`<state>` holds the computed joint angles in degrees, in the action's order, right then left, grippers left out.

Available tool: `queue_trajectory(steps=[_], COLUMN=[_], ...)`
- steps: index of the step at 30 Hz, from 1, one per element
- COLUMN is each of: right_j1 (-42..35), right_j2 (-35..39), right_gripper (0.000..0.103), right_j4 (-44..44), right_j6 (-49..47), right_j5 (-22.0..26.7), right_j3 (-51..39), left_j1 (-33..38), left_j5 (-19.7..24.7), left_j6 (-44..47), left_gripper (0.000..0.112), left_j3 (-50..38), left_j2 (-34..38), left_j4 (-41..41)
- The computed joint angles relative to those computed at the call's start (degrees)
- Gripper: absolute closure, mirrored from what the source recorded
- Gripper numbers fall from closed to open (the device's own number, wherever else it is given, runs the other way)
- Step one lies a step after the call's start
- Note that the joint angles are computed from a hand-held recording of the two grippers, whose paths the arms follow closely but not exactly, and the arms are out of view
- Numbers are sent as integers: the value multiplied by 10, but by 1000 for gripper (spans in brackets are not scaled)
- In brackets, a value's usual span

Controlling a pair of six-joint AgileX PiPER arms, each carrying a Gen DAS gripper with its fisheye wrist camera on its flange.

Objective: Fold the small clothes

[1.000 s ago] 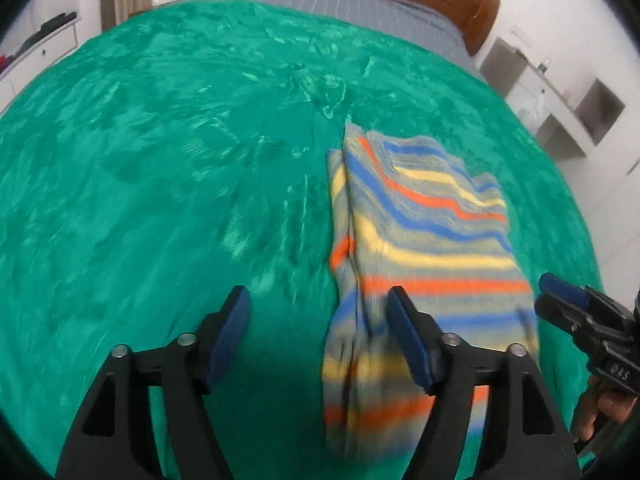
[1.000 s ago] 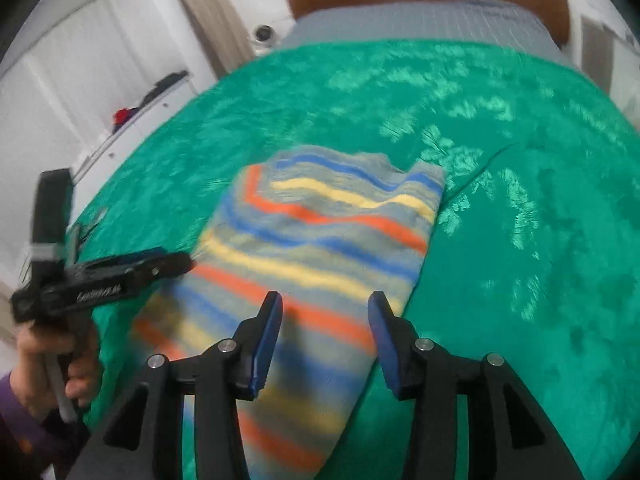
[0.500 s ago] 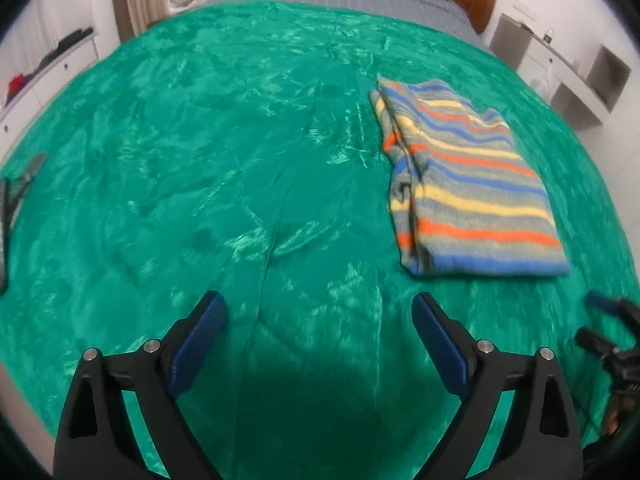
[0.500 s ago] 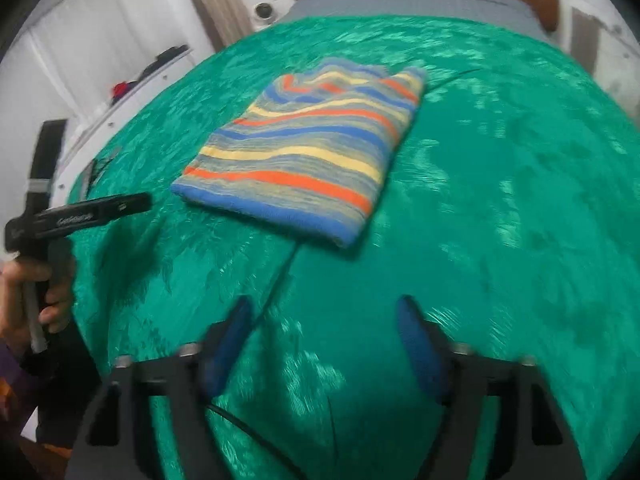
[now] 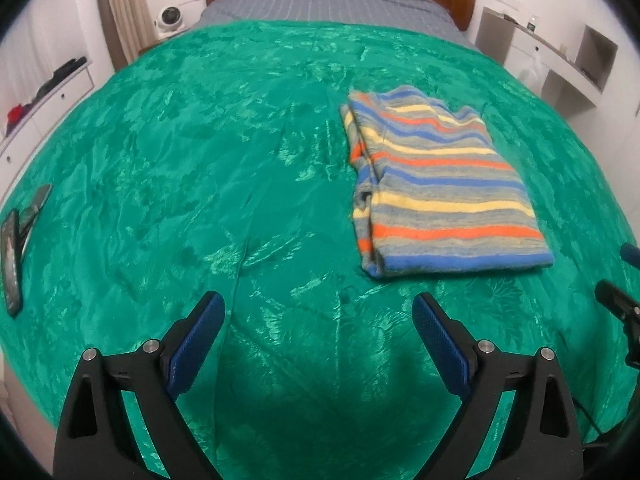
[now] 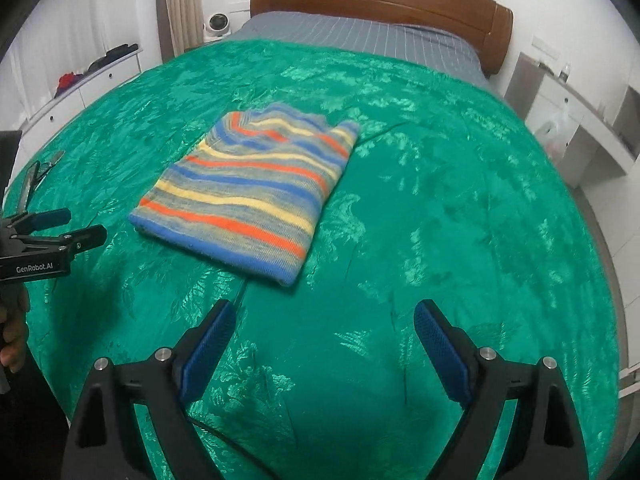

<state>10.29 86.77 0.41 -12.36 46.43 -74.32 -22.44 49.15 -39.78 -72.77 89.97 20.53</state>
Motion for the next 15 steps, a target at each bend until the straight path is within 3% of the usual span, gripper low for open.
queue_trajectory(steps=[7, 11, 15], right_j1=[-12, -86, -145], right_j2=[10, 78, 181], right_gripper=[13, 13, 13], right_j4=[23, 182, 318], right_j6=[-23, -115, -145], right_j5=[-8, 25, 89], right_j3=[-5, -73, -189], left_j1=[-5, 43, 121], left_j5=[12, -1, -14], left_j6=[17, 70, 186], left_gripper=[17, 17, 16], left_j3=[-33, -91, -175], left_j2=[31, 71, 140], left_j4=[11, -23, -179])
